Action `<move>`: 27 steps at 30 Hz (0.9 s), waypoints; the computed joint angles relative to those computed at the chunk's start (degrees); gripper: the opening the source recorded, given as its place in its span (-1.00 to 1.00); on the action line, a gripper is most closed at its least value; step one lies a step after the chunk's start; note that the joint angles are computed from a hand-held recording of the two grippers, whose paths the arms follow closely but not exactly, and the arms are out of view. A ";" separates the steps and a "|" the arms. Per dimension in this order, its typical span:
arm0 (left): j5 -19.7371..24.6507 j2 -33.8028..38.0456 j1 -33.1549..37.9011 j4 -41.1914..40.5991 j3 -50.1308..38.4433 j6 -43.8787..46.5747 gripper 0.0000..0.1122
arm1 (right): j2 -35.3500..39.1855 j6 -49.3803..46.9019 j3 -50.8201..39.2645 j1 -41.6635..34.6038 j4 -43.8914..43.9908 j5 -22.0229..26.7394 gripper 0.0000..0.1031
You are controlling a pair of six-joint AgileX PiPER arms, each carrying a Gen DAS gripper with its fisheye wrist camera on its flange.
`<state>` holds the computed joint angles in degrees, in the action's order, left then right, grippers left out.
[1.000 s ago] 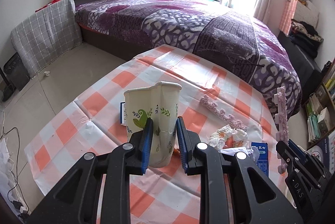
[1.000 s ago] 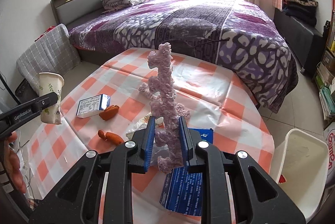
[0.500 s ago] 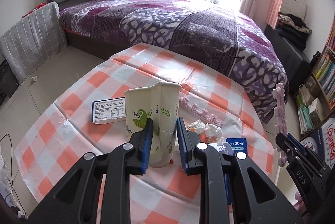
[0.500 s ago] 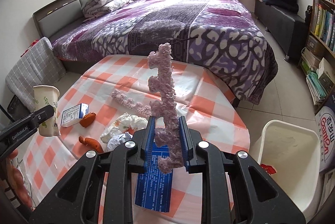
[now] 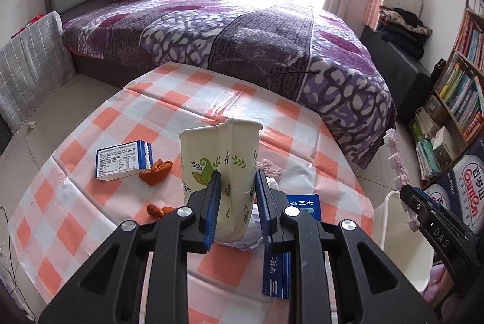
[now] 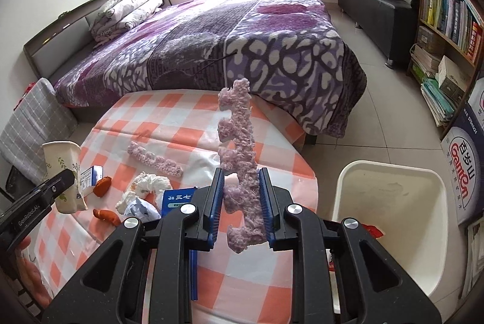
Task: Collect trash
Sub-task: 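Carry the pink strip into the white bin and open the right tool while the left holds the cup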
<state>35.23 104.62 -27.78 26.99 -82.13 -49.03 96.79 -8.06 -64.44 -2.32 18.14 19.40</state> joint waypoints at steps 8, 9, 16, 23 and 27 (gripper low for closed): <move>0.79 2.14 -3.30 0.95 -2.66 -0.01 -0.58 | -0.35 -2.38 -0.39 -7.70 3.66 3.03 -0.54; 0.98 2.48 -3.73 1.06 -3.09 0.02 -0.58 | -0.35 -2.32 -0.47 -8.93 3.88 3.44 -0.54; 1.56 4.12 -6.77 1.23 -5.44 0.80 -0.58 | 0.23 -3.47 -1.32 -17.92 6.36 6.06 -0.54; 1.92 5.78 -9.97 -2.48 -8.70 4.94 -0.58 | 1.23 1.94 -2.35 -25.83 5.04 7.92 0.12; 3.12 8.45 -11.69 -7.74 -12.78 10.33 -0.57 | 1.83 0.69 -3.24 -30.15 9.11 9.54 0.40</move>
<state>38.35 113.07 -39.47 19.26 -94.91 -38.70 98.63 -7.37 -67.68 -32.47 27.25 28.94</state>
